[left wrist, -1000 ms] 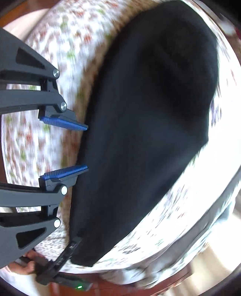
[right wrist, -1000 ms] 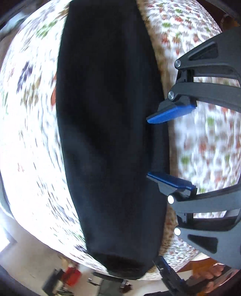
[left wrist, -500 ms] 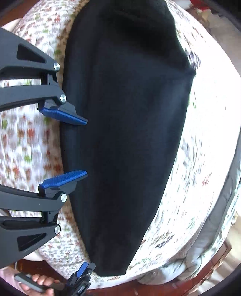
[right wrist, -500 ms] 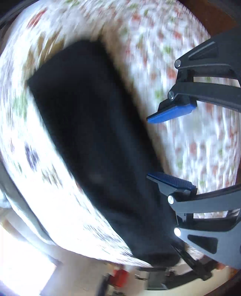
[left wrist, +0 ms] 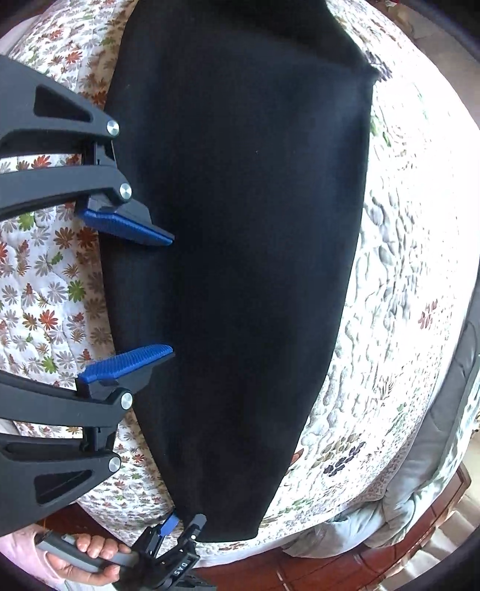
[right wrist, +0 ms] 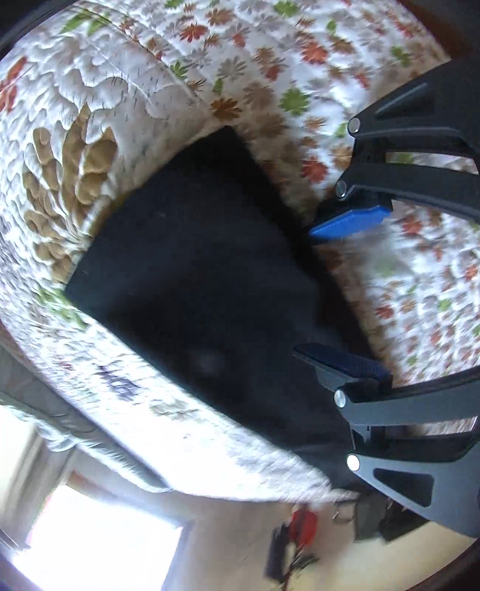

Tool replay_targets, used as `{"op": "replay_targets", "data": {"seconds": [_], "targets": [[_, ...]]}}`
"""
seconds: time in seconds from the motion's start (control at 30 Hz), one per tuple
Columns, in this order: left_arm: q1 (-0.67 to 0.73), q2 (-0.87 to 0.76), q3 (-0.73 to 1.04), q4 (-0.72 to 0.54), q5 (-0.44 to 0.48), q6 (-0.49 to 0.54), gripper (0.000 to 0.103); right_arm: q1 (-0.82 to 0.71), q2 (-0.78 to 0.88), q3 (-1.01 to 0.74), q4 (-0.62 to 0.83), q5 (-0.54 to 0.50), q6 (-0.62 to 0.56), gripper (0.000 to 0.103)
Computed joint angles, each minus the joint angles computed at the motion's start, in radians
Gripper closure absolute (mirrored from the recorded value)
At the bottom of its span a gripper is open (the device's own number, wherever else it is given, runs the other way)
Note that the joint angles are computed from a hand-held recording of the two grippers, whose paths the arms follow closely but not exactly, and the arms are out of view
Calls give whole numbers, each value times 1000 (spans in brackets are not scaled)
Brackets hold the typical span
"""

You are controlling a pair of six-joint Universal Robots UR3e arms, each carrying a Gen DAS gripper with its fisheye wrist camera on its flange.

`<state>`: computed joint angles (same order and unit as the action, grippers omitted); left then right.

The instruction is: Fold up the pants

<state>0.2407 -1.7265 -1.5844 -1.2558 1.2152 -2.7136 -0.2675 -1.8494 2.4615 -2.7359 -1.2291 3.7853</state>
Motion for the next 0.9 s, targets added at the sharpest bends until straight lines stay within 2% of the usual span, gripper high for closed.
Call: {"op": "replay_targets", "data": {"seconds": [0.03,0.1,0.13,0.17,0.27,0.33,0.4,0.43,0.5,0.57,0.63,0.7,0.83,0.9], "targets": [[3,-4,3,-2,-6,-1,47,-27,-2,28,-37,28,-4,47],[13,-1,3,-10,-10,8,47,-43,27,38,-90,34,-3,59],[12,-4,4,-10,-10,9,47,-36,23,17,-50,2,-12,74],[12,-3,7,-13,-7,10,47,-62,-23,26,-5,12,-43,82],[19,16,11,-6,0,7,47,-108,-138,26,64,59,-93,93],[33,40,2,21,-7,7,47,-123,-235,21,71,90,-116,93],[55,72,-29,77,-18,18,45,-76,-250,-27,65,46,-133,94],[58,75,-51,128,-2,20,40,-19,-217,-68,77,-26,-120,94],[50,23,-42,148,46,11,38,32,-125,-115,115,-97,-95,94],[45,-55,-25,139,76,12,38,10,-27,-101,139,-92,-77,93],[38,-37,-68,195,80,43,37,25,19,-72,80,-106,-46,93],[38,-29,-58,175,80,52,36,61,1,-100,112,-149,-38,93],[119,-45,35,13,-1,51,36,178,-38,-182,162,-255,-3,93],[159,-38,51,-21,-18,47,36,276,9,-279,151,-306,15,93]]}}
